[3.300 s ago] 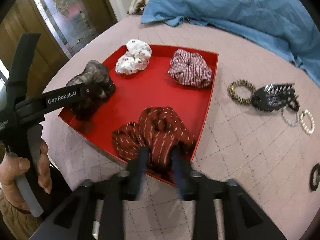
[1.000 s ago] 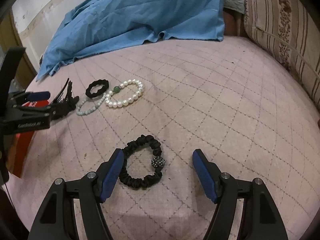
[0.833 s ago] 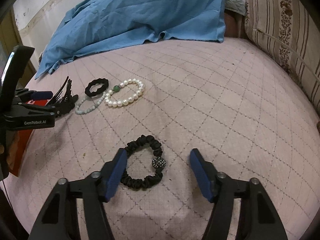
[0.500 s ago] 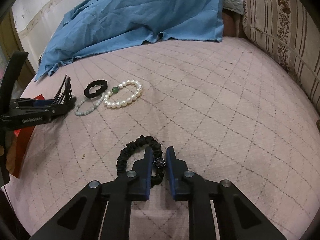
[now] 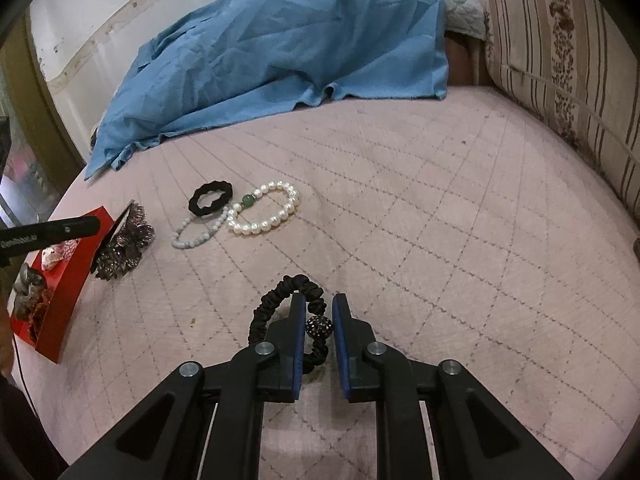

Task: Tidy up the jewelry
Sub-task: 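Grasp black claw clip with left tool while right tool grasps black beaded hair tie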

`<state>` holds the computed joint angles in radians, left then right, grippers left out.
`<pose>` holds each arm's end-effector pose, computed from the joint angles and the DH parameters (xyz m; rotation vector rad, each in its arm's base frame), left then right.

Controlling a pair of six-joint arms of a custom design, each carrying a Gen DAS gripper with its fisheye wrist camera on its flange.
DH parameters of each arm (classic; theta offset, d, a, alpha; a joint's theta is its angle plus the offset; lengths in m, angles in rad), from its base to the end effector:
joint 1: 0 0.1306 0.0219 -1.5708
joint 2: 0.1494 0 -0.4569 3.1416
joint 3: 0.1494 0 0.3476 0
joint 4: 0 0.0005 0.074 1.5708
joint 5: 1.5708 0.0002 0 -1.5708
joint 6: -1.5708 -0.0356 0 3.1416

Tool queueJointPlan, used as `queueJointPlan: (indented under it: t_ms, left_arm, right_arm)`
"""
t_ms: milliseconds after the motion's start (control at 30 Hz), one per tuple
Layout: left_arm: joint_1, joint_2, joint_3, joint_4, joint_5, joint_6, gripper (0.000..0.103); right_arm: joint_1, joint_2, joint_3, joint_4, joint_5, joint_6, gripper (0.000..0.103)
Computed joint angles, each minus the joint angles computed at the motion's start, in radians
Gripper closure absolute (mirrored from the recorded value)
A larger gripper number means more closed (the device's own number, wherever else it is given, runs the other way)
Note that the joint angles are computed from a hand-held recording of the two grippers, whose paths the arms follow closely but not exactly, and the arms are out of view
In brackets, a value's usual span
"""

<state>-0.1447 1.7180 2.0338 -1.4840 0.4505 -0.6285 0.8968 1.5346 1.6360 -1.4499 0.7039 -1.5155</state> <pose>0.5194 -0.0919 0.5779 1.0978 2.3728 -0.4534 0.2939 0.3302 0.5211 0.8272 2.2638 -0.0643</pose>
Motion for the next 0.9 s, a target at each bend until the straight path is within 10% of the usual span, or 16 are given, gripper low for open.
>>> queueJointPlan:
  t_ms: [233,333,367,733,833,900]
  left_arm:
    - [0.031,-0.006,0.009,-0.032,0.01,-0.024,0.094]
    - [0.023,-0.032,-0.037,0.033,-0.014,-0.027,0.026]
    - [0.021,-0.048,-0.063,0.077,-0.013,-0.023,0.02]
    - [-0.096,-0.037,-0.173,0.25,-0.258,-0.055,0.023]
    - [-0.104,-0.031,-0.18,0.252,-0.298,-0.039,0.072]
    - [-0.091,-0.025,-0.166,0.234,-0.264,-0.026,0.073]
  right_arm:
    - [0.021,0.029,0.047,-0.058,0.022,0.011,0.089]
    - [0.027,0.028,0.047,-0.05,0.022,0.01,0.088]
    - [0.028,0.027,0.046,-0.049,0.022,0.009,0.088]
    - [0.007,-0.017,-0.026,0.069,-0.033,0.011,0.088]
    - [0.002,-0.019,-0.034,0.079,-0.044,0.012,0.088]
    - [0.001,-0.016,-0.033,0.081,-0.047,0.018,0.088]
